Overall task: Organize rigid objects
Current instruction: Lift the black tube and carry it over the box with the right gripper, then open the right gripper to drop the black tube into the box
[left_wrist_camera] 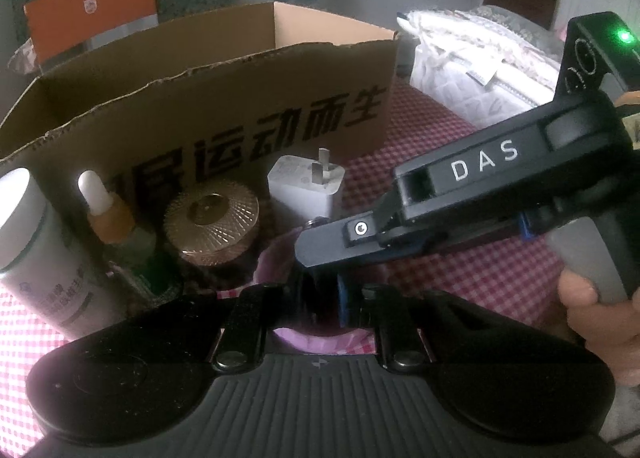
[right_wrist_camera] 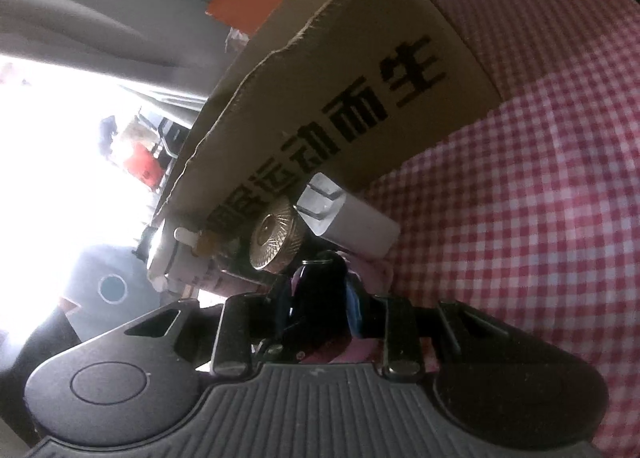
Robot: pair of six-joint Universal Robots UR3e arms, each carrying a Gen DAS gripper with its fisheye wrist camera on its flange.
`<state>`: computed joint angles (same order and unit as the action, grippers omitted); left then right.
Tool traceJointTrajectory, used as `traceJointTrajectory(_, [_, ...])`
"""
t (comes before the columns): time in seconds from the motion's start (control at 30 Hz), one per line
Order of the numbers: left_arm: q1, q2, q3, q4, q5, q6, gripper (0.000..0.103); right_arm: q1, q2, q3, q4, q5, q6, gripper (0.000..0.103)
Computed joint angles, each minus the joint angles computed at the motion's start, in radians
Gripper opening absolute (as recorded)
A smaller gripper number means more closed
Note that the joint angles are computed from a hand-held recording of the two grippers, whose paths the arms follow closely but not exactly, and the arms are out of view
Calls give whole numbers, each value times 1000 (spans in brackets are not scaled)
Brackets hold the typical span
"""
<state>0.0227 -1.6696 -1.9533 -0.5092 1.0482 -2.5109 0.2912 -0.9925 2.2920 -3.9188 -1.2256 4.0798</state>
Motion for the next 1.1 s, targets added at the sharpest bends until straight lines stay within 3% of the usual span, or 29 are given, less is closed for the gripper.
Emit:
traceJointTrajectory(0.33, [55, 149, -68, -32, -55, 27, 15, 39, -122, 55, 16, -50, -3, 30])
traceJointTrajectory(0.6, [134, 233, 1, -10, -125, -46, 15, 75, -309, -131, 298, -90, -147, 30])
traceJointTrajectory(0.83, [112, 26, 340, -60, -54, -236, 15, -2, -260, -513, 636, 31, -317, 30])
traceJointTrajectory(1.1, [59, -368, 922, -425, 74, -330, 15, -79, 64, -1122, 1153, 210, -367, 31])
